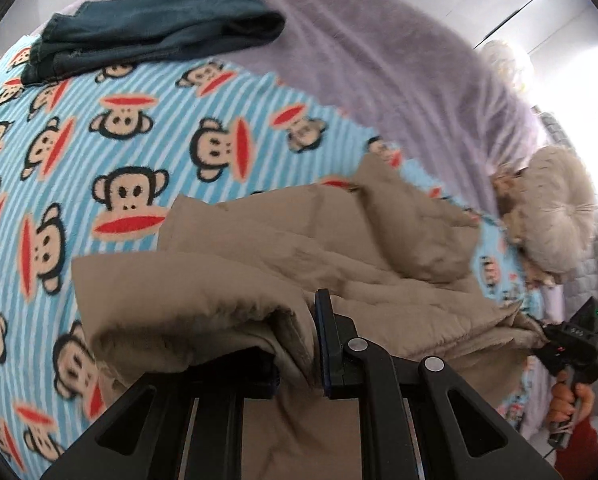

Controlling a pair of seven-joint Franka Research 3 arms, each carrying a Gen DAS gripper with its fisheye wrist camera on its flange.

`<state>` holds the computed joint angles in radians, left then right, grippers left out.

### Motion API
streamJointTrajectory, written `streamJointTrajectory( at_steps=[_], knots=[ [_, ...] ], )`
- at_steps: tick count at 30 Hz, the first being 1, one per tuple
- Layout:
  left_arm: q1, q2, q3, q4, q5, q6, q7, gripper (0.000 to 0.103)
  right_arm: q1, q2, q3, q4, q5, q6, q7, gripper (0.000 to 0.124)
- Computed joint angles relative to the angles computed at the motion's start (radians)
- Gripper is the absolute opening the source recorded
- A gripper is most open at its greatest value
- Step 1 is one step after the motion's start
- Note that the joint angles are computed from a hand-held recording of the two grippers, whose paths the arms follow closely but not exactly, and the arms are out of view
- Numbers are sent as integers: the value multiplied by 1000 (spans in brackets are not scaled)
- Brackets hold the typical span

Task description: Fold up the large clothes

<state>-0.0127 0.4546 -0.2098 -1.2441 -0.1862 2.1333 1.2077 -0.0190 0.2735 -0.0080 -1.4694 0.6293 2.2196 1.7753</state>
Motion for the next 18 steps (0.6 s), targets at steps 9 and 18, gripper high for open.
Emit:
streamJointTrajectory(
  at_steps=[9,18],
  knots=[
    [-50,144,17,131,107,-9,-42,16,-22,214,25,147,-24,12,26,9],
    [-68,-57,36,-94,216,170,-10,93,-40,154,28,127,-32,-24,-20,34]
  ],
)
